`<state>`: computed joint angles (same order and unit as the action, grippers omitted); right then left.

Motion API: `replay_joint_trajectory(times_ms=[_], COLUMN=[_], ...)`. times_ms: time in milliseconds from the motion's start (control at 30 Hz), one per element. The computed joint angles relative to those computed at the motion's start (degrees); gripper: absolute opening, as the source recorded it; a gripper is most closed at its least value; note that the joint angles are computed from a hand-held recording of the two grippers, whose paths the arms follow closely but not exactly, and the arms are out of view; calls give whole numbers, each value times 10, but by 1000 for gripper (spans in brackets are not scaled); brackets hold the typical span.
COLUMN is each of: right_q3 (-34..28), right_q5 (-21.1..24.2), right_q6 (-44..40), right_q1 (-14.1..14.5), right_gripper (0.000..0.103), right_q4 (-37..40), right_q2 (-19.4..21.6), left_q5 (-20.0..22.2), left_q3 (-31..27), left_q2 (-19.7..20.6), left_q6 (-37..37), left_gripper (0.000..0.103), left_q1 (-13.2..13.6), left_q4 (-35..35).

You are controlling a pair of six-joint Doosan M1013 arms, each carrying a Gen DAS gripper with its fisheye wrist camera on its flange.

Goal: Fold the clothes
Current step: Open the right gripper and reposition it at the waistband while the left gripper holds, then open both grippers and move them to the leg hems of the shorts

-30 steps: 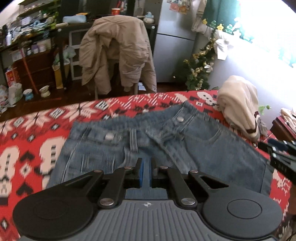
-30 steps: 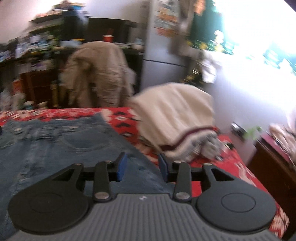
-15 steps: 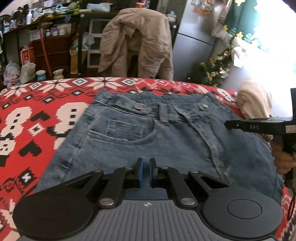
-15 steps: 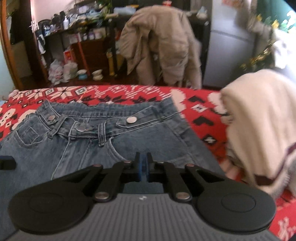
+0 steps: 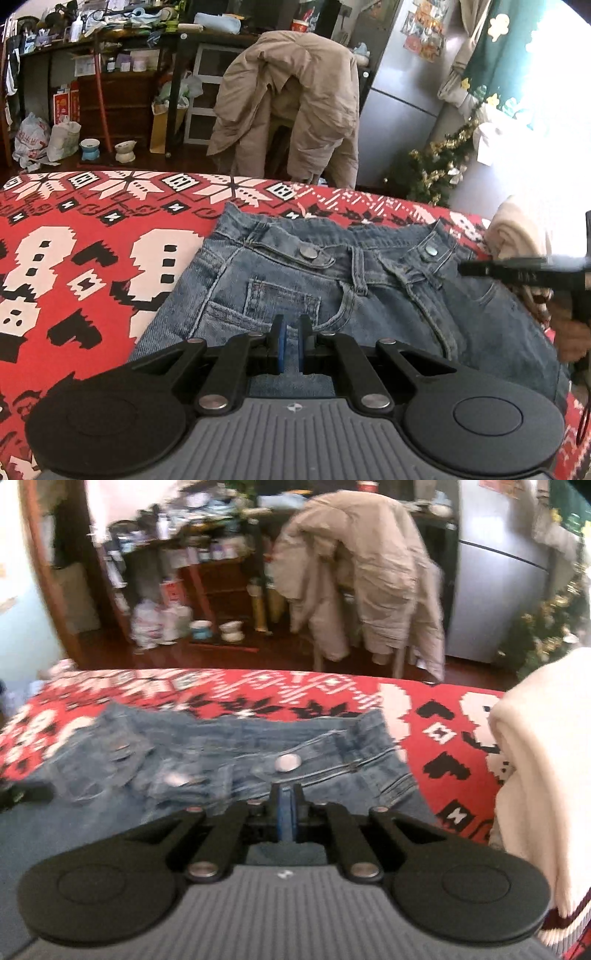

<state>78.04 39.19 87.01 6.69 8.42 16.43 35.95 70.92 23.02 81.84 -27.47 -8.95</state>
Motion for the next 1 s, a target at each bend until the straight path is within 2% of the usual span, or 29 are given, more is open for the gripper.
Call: replay_joint_trajectory(times_ms=[100,267,367,467,500,533,600,700,800,867,1000], right_q3=[-4,-12,8,35,45,55,77,113,152,166,190], right_q5=[18,11,-21,-32,-32,-31,-30,-33,-51,-42,-33], right_q6=[-2,72,76,54,46,40,32,40,104,105,112], right_q1=[6,13,12,14,16,18,23,35,59,70,93], right_gripper=[5,6,11,13,14,17,24,34,52,70,83], right_q4=[-15,-66,-59,-40,-36,-32,-28,-34,-105,-114,-127], right_q2=[7,17,-8,-40,-52,-63,-86,-120,-150,-161,-177], left_q5=[1,-2,-5,-8,-8,-8,-13,-27,-37,-34,-30], left_q3=[2,14,25,42,49,55,69,93,115,125,146], left_q2=[-2,-17,-30,-45,-51,-56,-68,-86,-102,-109,-123], left_q6=[-20,-38,-32,-16,-16,-17,-34,-81,-125,-144,-197], left_gripper=[5,7,13,22,28,39,50,64,68,69,72], left_q1=[-2,-5,-10,-16,-20,-24,-35,-53,-68,-78,-100], left_q4=[11,29,34,23,25,28,52,104,139,164,228])
